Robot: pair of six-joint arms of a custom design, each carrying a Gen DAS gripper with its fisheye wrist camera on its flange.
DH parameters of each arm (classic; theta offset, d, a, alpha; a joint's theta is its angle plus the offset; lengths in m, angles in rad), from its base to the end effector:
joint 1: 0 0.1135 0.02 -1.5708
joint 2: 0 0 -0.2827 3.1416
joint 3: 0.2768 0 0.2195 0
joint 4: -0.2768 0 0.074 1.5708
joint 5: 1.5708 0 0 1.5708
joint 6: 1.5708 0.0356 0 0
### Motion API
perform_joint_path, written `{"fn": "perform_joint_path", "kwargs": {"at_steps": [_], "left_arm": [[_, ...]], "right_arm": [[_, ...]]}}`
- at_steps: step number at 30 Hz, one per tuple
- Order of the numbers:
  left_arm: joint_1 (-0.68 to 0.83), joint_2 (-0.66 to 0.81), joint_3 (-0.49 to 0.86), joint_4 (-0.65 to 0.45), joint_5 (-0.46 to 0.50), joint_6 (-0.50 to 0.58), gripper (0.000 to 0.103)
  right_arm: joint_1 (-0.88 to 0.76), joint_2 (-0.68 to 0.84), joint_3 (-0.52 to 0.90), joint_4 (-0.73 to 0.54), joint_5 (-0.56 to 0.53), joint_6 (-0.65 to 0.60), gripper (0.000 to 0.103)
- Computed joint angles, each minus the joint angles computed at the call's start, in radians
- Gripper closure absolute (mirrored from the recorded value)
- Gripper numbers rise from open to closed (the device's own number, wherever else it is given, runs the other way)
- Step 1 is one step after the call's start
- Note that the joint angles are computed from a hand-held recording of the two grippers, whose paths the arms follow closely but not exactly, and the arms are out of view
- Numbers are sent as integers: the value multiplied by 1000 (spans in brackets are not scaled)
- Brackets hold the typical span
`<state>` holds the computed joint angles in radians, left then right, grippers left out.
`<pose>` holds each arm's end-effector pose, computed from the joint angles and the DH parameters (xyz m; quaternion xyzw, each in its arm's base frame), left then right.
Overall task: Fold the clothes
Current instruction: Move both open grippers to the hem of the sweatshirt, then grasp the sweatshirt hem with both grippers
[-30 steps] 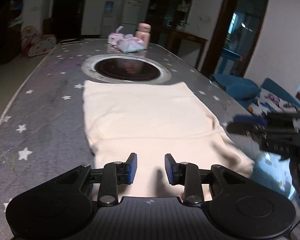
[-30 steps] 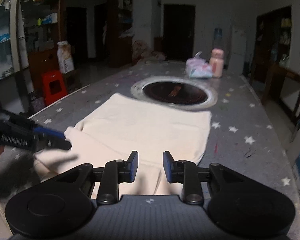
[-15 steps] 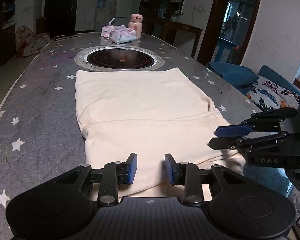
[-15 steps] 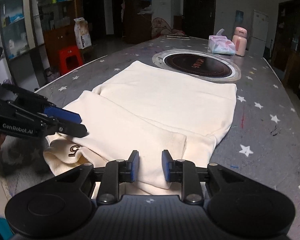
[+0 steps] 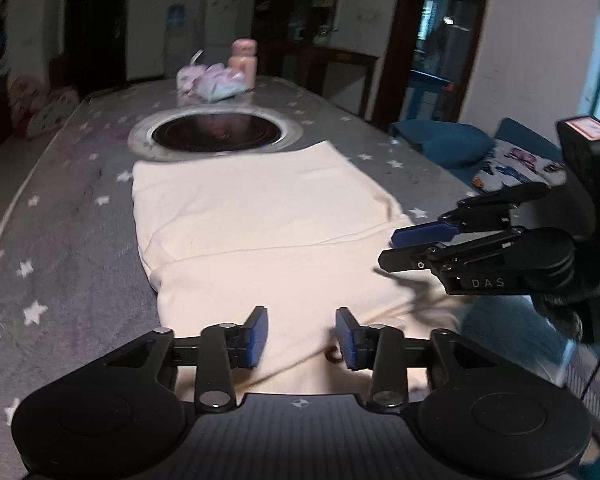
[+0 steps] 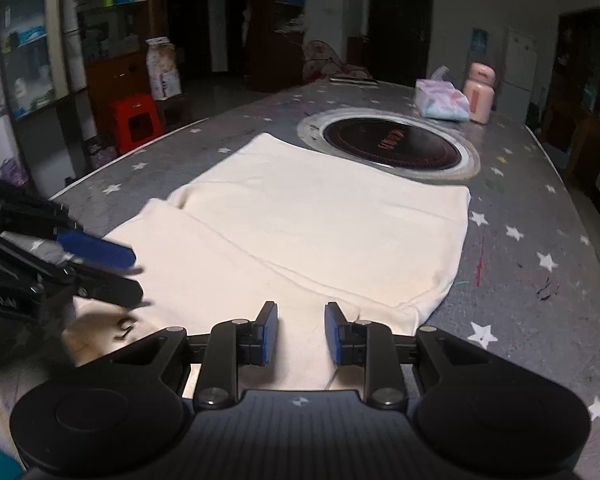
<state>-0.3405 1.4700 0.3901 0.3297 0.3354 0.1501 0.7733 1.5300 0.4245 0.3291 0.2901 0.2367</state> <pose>0.2060 -0.0854 0.1635 0.2842 0.8609 -0.1898 0.3770 0.1745 0.1561 0.1584 -0.1880 0.8946 0.0685 0.3995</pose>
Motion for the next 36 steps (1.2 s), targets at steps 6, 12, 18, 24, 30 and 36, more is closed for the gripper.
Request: {"fn": "perform_joint_path", "kwargs": {"at_steps": [6,12,18,24,30,36], "left_arm": [[-35,-110,-47,-78,-3,69,57],[-99,-179,-92,-79,-86,75,57],[-122,-203,-148,-31,-133,139,57],[-171,-136,-240,181,-221,222,57],[-196,-35,-314,395,-230,289,63],[-164,-1,-303,442,-173,287,85]], "right_arm": [[97,-42,-13,-83,41,-46,77],[169,-106,-17,-147,116,-36,76],[224,-188,-16,-268,151,-41,65],[289,-245,-20,-378,191,-33,55],[318,-244,-34,-398,203,-44,50],[363,-209,-52,-342,227,-82,45]]}}
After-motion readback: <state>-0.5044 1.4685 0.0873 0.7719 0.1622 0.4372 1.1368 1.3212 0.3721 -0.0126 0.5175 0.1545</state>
